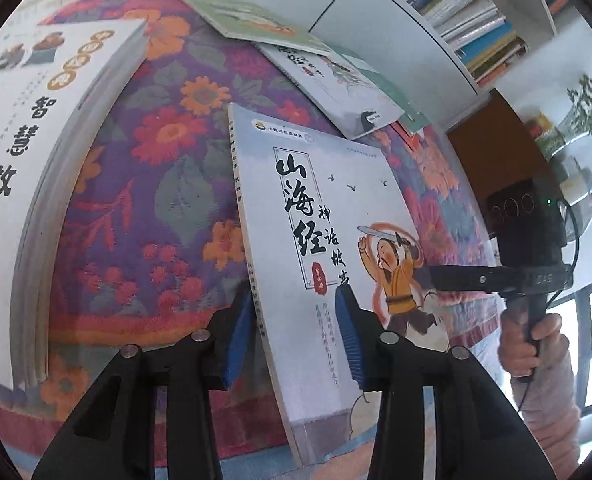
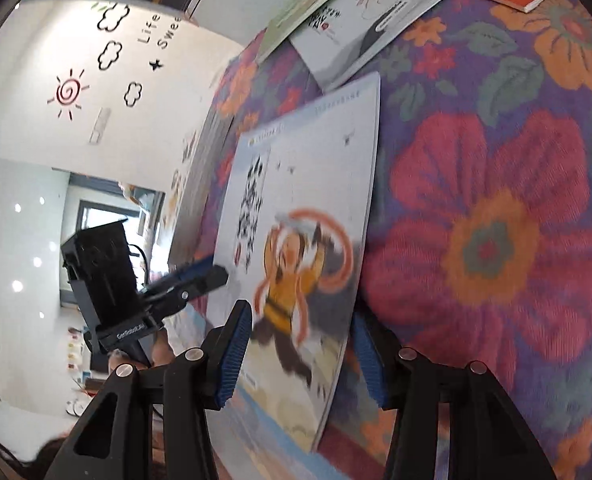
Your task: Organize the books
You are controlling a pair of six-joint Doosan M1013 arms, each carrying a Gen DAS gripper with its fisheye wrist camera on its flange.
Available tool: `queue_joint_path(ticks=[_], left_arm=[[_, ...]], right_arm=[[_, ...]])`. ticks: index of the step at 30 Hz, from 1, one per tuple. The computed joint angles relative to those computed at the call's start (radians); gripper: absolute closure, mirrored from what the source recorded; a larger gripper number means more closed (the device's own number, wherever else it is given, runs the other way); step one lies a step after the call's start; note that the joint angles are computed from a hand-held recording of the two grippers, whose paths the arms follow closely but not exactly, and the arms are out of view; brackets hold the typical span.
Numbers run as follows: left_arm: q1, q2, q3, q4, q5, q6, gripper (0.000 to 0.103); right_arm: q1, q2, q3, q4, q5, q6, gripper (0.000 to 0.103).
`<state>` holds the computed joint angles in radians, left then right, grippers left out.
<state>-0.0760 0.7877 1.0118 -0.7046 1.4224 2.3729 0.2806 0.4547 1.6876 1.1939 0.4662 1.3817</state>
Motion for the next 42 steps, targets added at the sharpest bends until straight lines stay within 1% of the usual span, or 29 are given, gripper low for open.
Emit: queue_joint_path(ticks=[1, 3, 4, 5, 6, 7, 8, 9, 10, 13, 15, 21, 24, 27, 31, 33, 34, 36, 37, 38, 40, 42], left_arm=[[0.0, 0.001, -0.002, 0.002, -0.003, -0.002, 0.071], [0.0, 0.002, -0.002, 0.003, -0.016, -0.014, 0.078], [0.002, 0.003, 0.0, -0.006, -0.026, -0.036, 0.08], [0.004, 0.007, -0.001, -0.022, -0.029, -0.047, 0.081], [0.008, 0.014, -0.005, -0.042, -0.024, -0.055, 0.082], [0.011, 0.02, -0.009, -0.06, -0.017, -0.062, 0.082], [0.012, 0.022, -0.012, -0.063, -0.013, -0.064, 0.082], [0.01, 0.019, -0.009, -0.056, -0.018, -0.055, 0.082], [0.006, 0.012, -0.001, -0.043, -0.033, -0.044, 0.082], [-0.003, -0.01, 0.025, -0.014, -0.082, -0.018, 0.082], [-0.004, -0.015, 0.033, -0.015, -0.095, -0.012, 0.082], [0.001, -0.011, 0.03, -0.029, -0.092, -0.006, 0.082], [0.001, -0.01, 0.027, -0.026, -0.09, -0.008, 0.082], [0.001, -0.012, 0.032, -0.03, -0.095, 0.011, 0.081], [0.007, -0.013, 0.038, -0.048, -0.094, 0.02, 0.082], [0.009, -0.015, 0.043, -0.057, -0.094, 0.039, 0.082], [0.01, -0.015, 0.044, -0.063, -0.089, 0.052, 0.082], [0.014, -0.015, 0.045, -0.072, -0.08, 0.061, 0.082], [0.015, -0.013, 0.042, -0.076, -0.069, 0.059, 0.082], [0.016, -0.012, 0.039, -0.075, -0.062, 0.052, 0.082], [0.016, -0.007, 0.027, -0.073, -0.042, 0.034, 0.082], [0.017, -0.008, 0.025, -0.072, -0.032, 0.036, 0.082]], right_arm=[[0.004, 0.002, -0.007, -0.019, -0.006, 0.009, 0.056], [0.008, 0.003, -0.013, -0.072, -0.019, 0.041, 0.061], [0.008, 0.001, -0.011, -0.085, -0.025, 0.053, 0.068], [0.01, 0.0, -0.008, -0.112, -0.04, 0.085, 0.082], [0.009, -0.004, 0.007, -0.088, -0.054, 0.068, 0.086], [0.006, -0.007, 0.022, -0.01, -0.06, 0.005, 0.087], [0.0, -0.008, 0.042, 0.114, -0.061, -0.11, 0.088], [-0.004, -0.01, 0.057, 0.194, -0.058, -0.179, 0.089], [-0.005, -0.013, 0.066, 0.225, -0.059, -0.209, 0.089], [0.003, -0.016, 0.057, 0.142, -0.076, -0.137, 0.089], [0.006, -0.016, 0.054, 0.124, -0.083, -0.11, 0.089], [0.008, -0.012, 0.057, 0.178, -0.093, -0.149, 0.089], [0.016, -0.019, 0.062, 0.166, -0.122, -0.141, 0.089], [0.024, -0.018, 0.058, 0.144, -0.144, -0.103, 0.089], [0.048, -0.026, 0.065, 0.124, -0.215, -0.08, 0.088], [0.055, -0.029, 0.068, 0.135, -0.227, -0.083, 0.087], [0.061, -0.032, 0.065, 0.078, -0.238, -0.037, 0.087], [0.084, -0.042, 0.059, -0.144, -0.286, 0.148, 0.087], [0.091, -0.044, 0.056, -0.204, -0.294, 0.198, 0.087], [0.098, -0.048, 0.053, -0.241, -0.3, 0.226, 0.087], [0.108, -0.054, 0.049, -0.263, -0.308, 0.235, 0.087], [0.116, -0.057, 0.038, -0.364, -0.305, 0.314, 0.087]])
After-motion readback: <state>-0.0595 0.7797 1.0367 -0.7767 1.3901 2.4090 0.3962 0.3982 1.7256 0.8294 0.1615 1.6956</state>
